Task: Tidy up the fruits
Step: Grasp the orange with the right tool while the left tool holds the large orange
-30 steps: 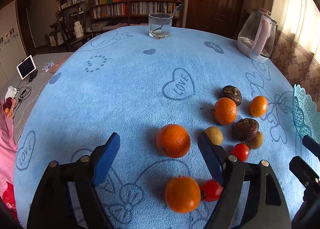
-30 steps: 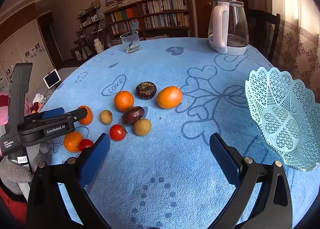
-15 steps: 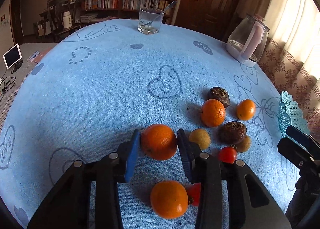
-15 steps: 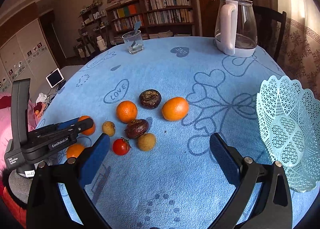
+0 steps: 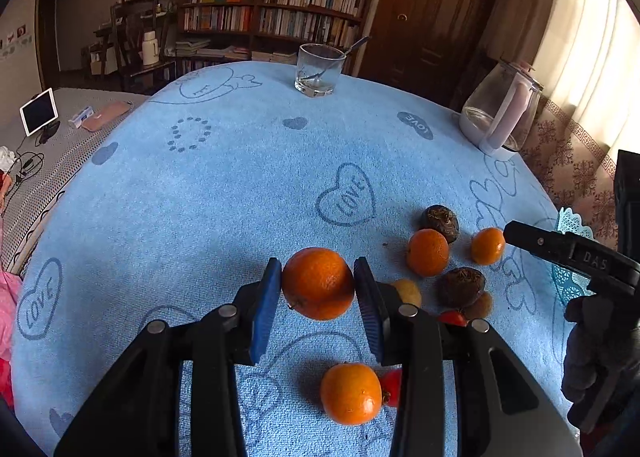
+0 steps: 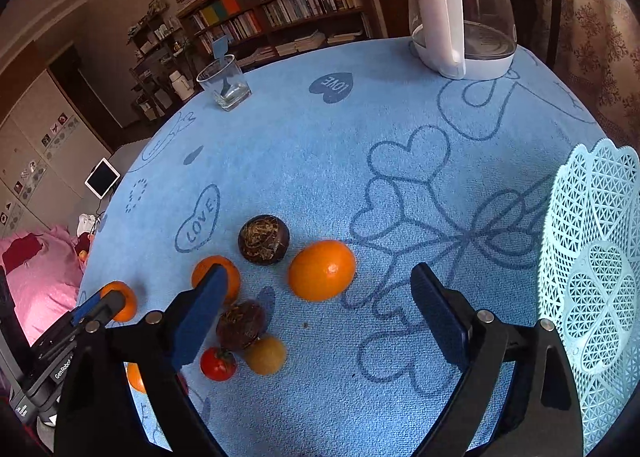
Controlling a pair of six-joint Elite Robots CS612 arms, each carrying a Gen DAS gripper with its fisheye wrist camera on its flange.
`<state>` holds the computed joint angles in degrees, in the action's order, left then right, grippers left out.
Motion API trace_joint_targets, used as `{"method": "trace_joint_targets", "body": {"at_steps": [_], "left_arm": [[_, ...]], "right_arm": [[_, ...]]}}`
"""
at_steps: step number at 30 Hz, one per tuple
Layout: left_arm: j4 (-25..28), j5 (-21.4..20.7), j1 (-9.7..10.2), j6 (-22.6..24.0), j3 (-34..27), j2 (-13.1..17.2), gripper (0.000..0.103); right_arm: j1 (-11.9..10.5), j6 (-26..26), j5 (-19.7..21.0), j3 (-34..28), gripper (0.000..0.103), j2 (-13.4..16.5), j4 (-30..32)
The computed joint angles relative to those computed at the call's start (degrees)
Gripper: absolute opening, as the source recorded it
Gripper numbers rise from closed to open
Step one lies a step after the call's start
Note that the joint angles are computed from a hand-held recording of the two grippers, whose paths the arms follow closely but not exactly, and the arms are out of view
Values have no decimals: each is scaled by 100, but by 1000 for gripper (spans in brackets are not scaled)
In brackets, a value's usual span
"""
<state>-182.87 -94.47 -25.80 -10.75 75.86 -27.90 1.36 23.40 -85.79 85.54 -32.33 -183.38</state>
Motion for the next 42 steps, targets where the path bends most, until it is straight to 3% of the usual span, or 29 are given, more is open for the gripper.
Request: {"method": "trace_joint_targets", "body": {"at_steps": [4, 9, 12, 16, 22, 29, 42], "left_arm": [[-33, 2, -2, 7, 41, -34, 38], [-85, 8, 0, 4, 86, -71, 38], [-131, 10, -2, -3, 118, -92, 38], [-182, 11, -7, 5, 154, -112, 38], [-224, 4, -12, 32, 182, -133, 38], [-306, -23, -24, 47, 232, -162, 38], [-460, -88, -81, 153, 365, -231, 38]], "right_arm": [[16, -111, 4, -216, 78, 100, 495], [57, -202, -187, -338, 72, 178, 717], [84, -277, -322, -349, 60, 167, 781], [62, -262, -157, -306, 45, 131, 761], [55, -169, -105, -177, 45, 47, 572], [-29, 61, -132, 266, 45, -244, -64], [-396, 649, -527, 1336, 45, -838, -967]]}}
